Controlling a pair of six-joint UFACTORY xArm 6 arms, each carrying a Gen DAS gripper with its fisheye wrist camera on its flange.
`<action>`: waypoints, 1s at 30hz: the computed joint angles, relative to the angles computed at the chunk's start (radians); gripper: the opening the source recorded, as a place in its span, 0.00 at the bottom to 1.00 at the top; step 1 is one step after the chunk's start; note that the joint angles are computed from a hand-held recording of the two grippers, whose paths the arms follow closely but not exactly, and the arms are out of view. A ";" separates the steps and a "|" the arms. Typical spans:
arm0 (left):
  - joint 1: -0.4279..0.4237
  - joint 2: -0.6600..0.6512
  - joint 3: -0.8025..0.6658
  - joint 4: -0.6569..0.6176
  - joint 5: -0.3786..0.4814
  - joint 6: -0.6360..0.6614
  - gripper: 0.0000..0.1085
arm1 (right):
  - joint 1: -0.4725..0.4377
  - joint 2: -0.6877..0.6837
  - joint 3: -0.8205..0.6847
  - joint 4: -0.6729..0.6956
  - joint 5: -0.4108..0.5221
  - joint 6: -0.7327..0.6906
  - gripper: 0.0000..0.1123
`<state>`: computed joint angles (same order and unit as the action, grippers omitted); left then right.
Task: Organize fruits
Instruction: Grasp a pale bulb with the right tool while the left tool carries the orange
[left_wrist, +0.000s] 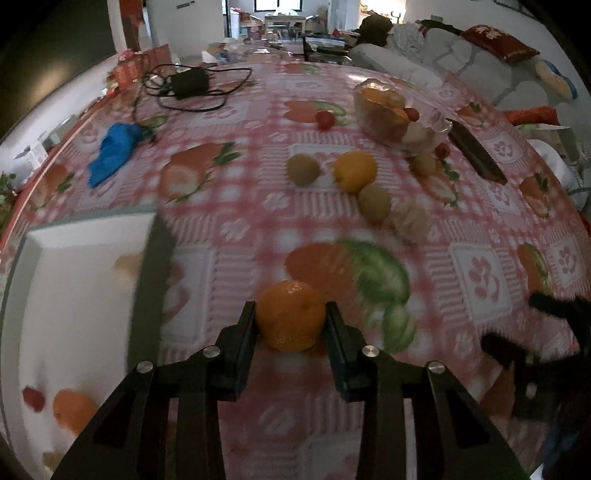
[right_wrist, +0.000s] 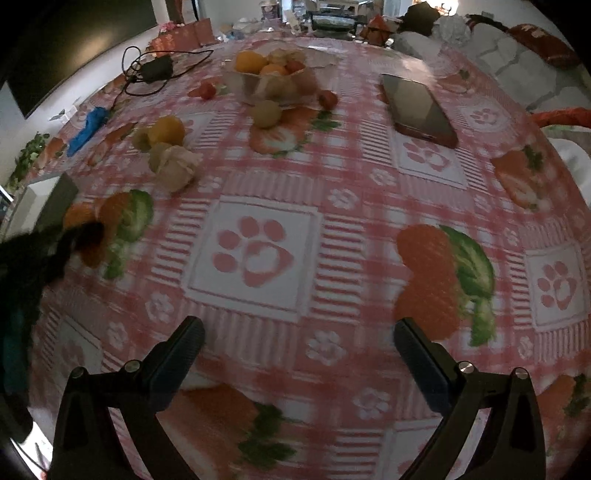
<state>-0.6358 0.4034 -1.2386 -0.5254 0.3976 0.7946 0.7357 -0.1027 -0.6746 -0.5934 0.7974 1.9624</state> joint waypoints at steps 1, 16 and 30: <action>0.007 -0.010 0.015 -0.007 -0.004 0.010 0.36 | -0.015 0.008 -0.007 -0.016 -0.028 -0.005 0.92; 0.030 -0.066 0.099 -0.066 -0.030 0.069 0.36 | -0.182 0.261 -0.288 -0.129 -0.076 -0.166 0.83; 0.047 -0.131 0.138 -0.144 0.044 0.137 0.36 | -0.125 0.155 -0.207 -0.174 -0.065 -0.076 0.28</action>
<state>-0.5891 0.2725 -1.1007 -0.6697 0.4415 0.9311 0.6106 0.0522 -0.8819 -0.7673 0.7328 1.8869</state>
